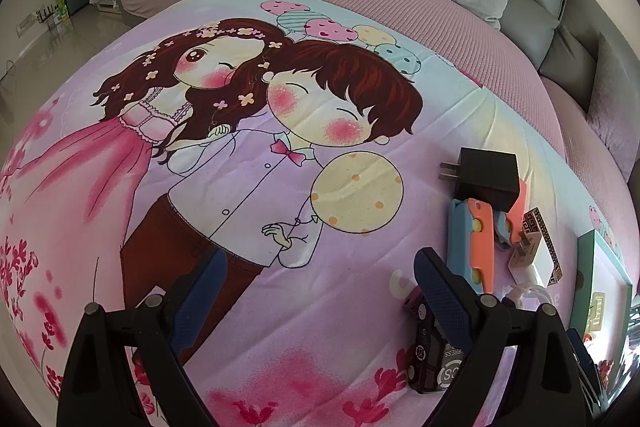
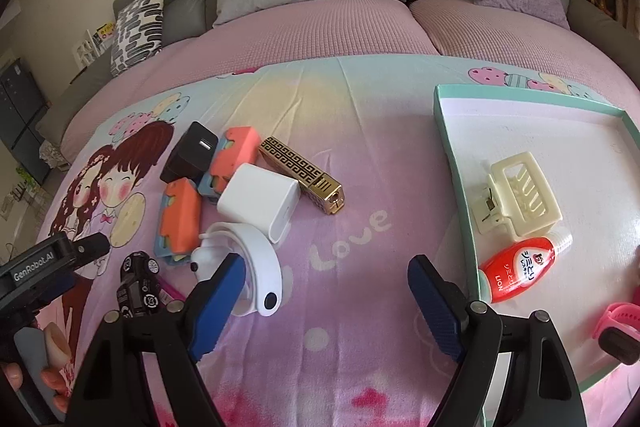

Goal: Organize rigid objects
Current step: 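Move the left tool over the black toy car while the right tool reaches the white watch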

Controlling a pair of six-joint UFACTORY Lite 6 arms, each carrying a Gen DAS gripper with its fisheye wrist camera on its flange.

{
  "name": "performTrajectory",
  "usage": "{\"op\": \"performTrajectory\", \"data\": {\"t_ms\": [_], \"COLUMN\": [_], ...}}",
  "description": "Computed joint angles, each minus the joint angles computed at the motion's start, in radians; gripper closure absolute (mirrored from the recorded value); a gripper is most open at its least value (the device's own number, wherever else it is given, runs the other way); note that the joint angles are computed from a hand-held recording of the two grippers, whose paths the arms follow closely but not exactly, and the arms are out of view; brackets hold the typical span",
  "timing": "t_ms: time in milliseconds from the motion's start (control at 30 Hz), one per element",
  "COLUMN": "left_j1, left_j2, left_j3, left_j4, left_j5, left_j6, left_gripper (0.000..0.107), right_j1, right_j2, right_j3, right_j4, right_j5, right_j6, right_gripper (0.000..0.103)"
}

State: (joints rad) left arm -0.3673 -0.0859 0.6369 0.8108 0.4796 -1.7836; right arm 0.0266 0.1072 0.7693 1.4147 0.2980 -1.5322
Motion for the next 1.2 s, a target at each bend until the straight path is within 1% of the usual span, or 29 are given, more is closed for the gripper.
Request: {"op": "performTrajectory", "data": {"t_ms": [133, 267, 400, 500, 533, 600, 667, 733, 767, 800, 867, 900, 967, 1033, 1200], "left_j1": [-0.004, -0.005, -0.003, -0.002, -0.001, 0.002, 0.003, 0.001, 0.0, -0.001, -0.002, -0.002, -0.001, -0.002, -0.005], "left_j2": [-0.001, 0.002, 0.0, -0.002, -0.001, 0.004, 0.009, 0.01, 0.009, 0.009, 0.009, 0.01, 0.011, 0.014, 0.018], "left_j3": [0.002, 0.004, 0.0, -0.004, -0.004, -0.002, 0.0, 0.002, 0.002, 0.002, 0.002, 0.002, 0.003, 0.004, 0.006], "left_j4": [-0.002, -0.005, -0.007, -0.003, -0.004, -0.004, -0.004, -0.004, -0.003, -0.002, -0.003, -0.004, -0.007, -0.007, -0.005], "left_j5": [0.002, 0.003, 0.0, -0.002, -0.004, -0.007, -0.009, -0.007, -0.006, -0.006, -0.005, -0.005, -0.005, -0.005, -0.003], "left_j6": [0.004, 0.007, 0.006, 0.0, 0.0, 0.003, 0.003, 0.004, 0.002, 0.002, 0.0, 0.0, 0.001, 0.002, -0.003], "left_gripper": [0.012, 0.012, 0.012, 0.012, 0.012, 0.012, 0.012, 0.012, 0.012, 0.012, 0.012, 0.012, 0.012, 0.012, 0.012], "right_j1": [0.046, 0.091, 0.075, 0.039, 0.025, 0.0, -0.015, -0.015, -0.013, -0.011, -0.011, -0.014, -0.02, -0.025, -0.065], "right_j2": [-0.013, -0.012, -0.018, -0.014, -0.009, 0.012, 0.039, 0.069, 0.077, 0.079, 0.081, 0.086, 0.1, 0.11, 0.105], "right_j3": [-0.014, -0.029, -0.036, -0.029, -0.026, -0.01, 0.005, 0.021, 0.024, 0.024, 0.024, 0.026, 0.037, 0.048, 0.058], "right_j4": [-0.003, 0.061, 0.112, 0.138, 0.142, 0.119, 0.099, 0.063, 0.058, 0.058, 0.061, 0.056, 0.015, -0.038, -0.156], "right_j5": [0.011, -0.005, -0.012, -0.015, -0.008, 0.022, 0.055, 0.073, 0.076, 0.077, 0.083, 0.093, 0.107, 0.113, 0.164], "right_j6": [-0.026, -0.104, -0.142, -0.151, -0.147, -0.114, -0.083, -0.043, -0.037, -0.037, -0.037, -0.032, 0.012, 0.071, 0.2], "right_gripper": [0.017, 0.017, 0.018, 0.021, 0.023, 0.033, 0.048, 0.056, 0.061, 0.064, 0.074, 0.077, 0.09, 0.092, 0.092]}}
